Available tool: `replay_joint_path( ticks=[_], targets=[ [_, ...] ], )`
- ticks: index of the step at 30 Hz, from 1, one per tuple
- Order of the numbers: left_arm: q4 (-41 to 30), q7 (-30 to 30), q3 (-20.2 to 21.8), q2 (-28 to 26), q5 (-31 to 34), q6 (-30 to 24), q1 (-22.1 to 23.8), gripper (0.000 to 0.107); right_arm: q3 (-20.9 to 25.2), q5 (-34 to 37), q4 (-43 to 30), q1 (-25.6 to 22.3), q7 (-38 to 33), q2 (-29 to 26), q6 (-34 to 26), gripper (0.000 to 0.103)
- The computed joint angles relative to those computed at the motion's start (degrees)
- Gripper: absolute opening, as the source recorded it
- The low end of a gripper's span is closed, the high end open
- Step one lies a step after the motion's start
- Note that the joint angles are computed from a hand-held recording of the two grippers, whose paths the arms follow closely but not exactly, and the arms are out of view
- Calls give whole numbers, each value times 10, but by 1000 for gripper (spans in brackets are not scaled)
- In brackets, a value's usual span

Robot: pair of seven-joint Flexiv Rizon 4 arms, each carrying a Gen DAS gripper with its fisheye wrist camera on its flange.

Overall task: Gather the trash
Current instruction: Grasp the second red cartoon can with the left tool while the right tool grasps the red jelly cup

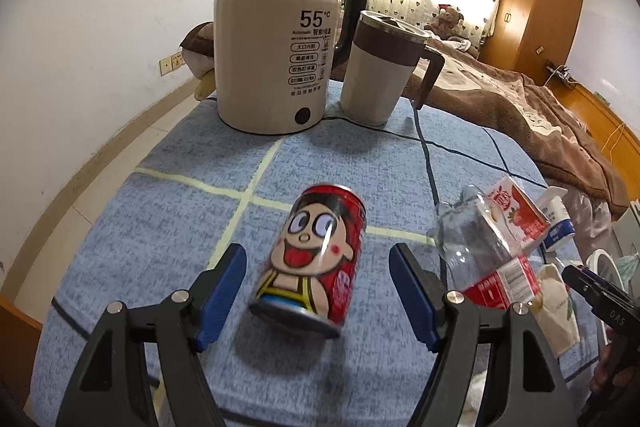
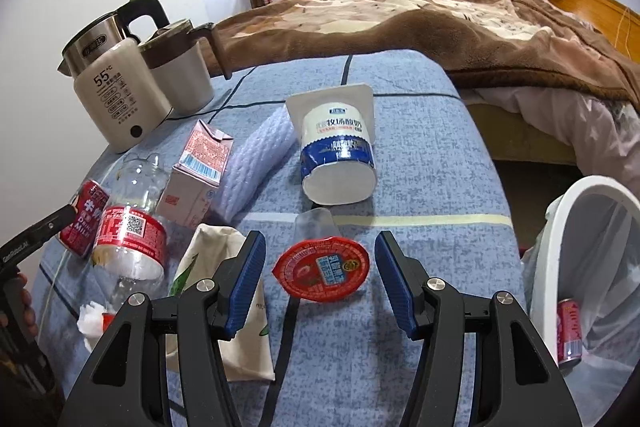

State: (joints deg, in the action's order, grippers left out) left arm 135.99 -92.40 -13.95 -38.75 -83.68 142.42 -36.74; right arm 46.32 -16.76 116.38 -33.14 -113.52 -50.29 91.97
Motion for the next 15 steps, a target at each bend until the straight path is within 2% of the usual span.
replay_joint_path(
  ticks=[2, 5, 9, 11, 15],
  targets=[
    [4, -11, 5, 1, 23, -13, 10, 76, -12, 2, -1, 12, 5, 4, 5, 58],
    [4, -18, 11, -2, 36, -21, 12, 74, -4, 5, -8, 7, 9, -1, -12, 58],
    [-2, -8, 15, -5, 29, -26, 9, 64, -4, 21, -11, 10, 3, -2, -15, 57],
    [-8, 9, 11, -7, 14, -28, 9, 58, -5, 22, -10, 11, -2, -2, -11, 48],
    [-5, 3, 11, -5, 20, -28, 10, 57, -4, 24, -8, 10, -8, -2, -12, 46]
  ],
)
